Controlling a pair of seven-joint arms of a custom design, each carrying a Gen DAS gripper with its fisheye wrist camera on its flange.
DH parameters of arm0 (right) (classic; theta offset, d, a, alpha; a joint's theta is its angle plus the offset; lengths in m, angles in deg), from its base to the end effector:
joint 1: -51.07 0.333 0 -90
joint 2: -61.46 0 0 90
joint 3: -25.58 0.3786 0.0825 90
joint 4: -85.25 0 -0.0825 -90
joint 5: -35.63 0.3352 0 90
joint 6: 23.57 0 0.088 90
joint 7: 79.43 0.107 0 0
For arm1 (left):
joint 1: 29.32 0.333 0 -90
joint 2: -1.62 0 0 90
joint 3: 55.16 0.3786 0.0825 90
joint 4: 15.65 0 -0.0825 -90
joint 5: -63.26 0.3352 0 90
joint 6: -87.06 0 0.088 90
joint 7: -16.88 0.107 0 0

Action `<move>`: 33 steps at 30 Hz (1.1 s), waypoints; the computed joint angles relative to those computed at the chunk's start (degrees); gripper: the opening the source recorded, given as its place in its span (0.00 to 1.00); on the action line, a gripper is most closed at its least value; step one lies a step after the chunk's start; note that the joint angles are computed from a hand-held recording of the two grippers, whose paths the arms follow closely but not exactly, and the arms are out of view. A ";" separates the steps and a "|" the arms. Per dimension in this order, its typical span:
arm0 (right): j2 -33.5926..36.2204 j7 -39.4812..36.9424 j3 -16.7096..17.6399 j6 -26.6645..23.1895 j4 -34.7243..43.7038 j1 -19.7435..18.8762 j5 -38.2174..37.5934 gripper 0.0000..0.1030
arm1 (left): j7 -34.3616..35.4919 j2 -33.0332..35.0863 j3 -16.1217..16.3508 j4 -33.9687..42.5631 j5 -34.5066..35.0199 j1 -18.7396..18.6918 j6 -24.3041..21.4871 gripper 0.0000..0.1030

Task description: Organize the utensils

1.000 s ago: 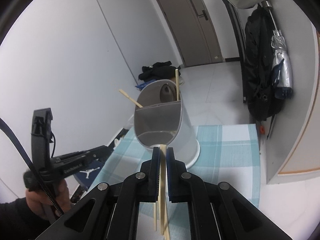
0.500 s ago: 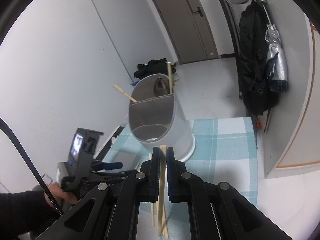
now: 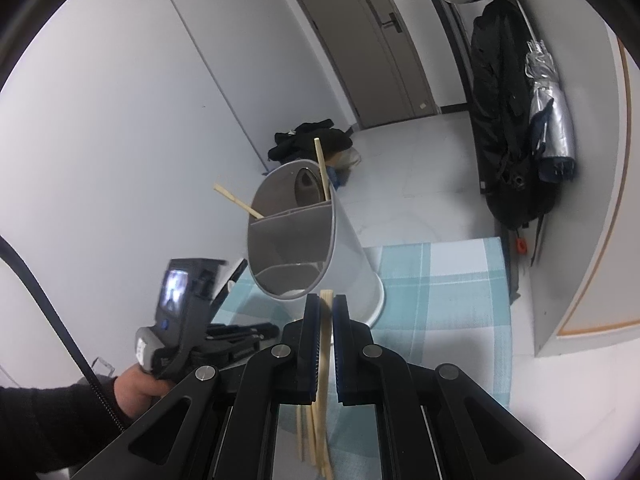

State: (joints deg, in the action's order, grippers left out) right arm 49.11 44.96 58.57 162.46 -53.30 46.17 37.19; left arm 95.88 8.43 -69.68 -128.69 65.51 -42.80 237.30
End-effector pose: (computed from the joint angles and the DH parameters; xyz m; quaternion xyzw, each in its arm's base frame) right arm 0.3994 0.2392 0.5943 -0.5913 0.6436 -0.1619 0.4582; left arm 0.5222 -0.2699 0.5582 -0.5664 0.7807 -0.2384 0.1135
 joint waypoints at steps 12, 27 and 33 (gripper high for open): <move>-2.47 2.83 11.39 -0.72 0.93 -11.14 -3.61 0.05 | -11.45 -13.54 1.51 -12.64 -0.93 -1.54 18.69 0.00; -7.62 7.52 20.59 -1.91 1.50 -20.46 -7.28 0.00 | -6.64 -15.27 4.52 -13.90 -3.92 -5.87 20.66 0.00; -8.04 8.33 21.53 -1.92 1.40 -21.14 -6.99 0.00 | -1.39 -16.13 6.09 -13.77 -7.28 -8.33 20.46 0.00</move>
State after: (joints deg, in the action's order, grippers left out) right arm 41.07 53.28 80.10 160.54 -51.90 25.04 30.20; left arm 94.49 -7.69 -63.59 -142.46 58.23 -51.13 257.76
